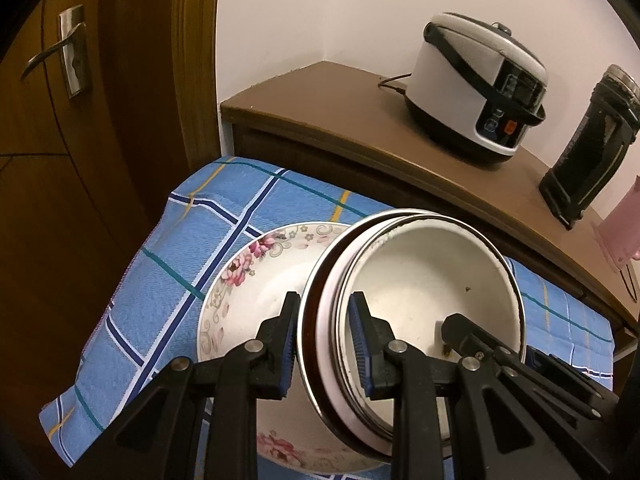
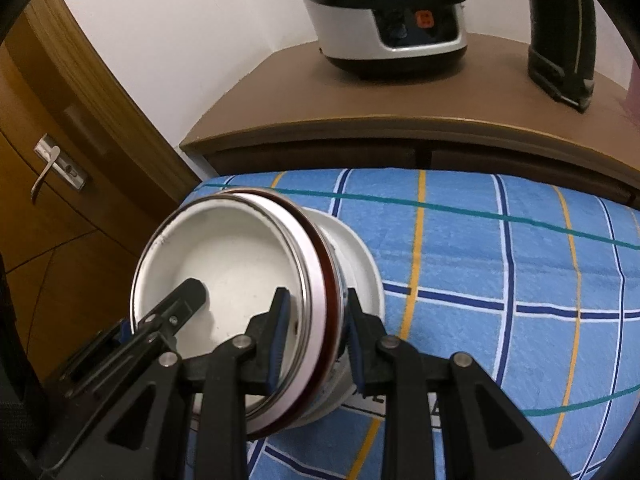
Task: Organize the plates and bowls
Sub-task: 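Lower the nested bowls onto the pink-floral plate with both tools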
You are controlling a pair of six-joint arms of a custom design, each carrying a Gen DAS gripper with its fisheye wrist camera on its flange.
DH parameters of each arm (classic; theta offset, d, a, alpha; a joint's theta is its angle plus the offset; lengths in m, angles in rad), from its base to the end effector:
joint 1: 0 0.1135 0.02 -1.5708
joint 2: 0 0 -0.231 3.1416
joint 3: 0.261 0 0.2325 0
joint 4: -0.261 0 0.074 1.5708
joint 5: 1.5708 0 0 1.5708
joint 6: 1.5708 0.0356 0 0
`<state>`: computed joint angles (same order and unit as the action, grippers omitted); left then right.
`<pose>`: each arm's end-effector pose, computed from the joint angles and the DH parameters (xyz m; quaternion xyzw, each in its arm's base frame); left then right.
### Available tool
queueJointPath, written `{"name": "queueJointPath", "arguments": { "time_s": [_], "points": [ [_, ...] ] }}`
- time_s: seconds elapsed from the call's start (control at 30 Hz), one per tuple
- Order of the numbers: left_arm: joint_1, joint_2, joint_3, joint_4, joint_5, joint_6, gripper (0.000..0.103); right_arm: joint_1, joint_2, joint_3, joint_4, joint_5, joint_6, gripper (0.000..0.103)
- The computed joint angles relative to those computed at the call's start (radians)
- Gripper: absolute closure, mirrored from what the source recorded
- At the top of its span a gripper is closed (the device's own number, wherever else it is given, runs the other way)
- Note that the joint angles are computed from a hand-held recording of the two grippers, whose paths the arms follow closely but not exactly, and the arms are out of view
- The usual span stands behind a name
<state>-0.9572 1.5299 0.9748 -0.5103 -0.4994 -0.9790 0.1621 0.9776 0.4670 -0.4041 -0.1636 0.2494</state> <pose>0.1775 -0.2224 0.1848 -0.0720 0.9375 -0.0640 0.3344 0.1794 0.0352 0.1611 0.0149 0.9438 0.1413 0.2985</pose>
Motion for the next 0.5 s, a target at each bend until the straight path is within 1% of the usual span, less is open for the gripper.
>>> {"name": "queueJointPath", "arguments": {
  "time_s": [0.2,0.5],
  "points": [
    [0.037,0.027,0.002,0.019,0.041,0.013,0.076,0.006,0.113,0.047,0.027,0.003,-0.011,0.076],
    [0.076,0.037,-0.003,0.042,0.083,0.033,0.076,0.041,0.188,0.078,0.059,0.040,0.000,0.076]
  ]
}}
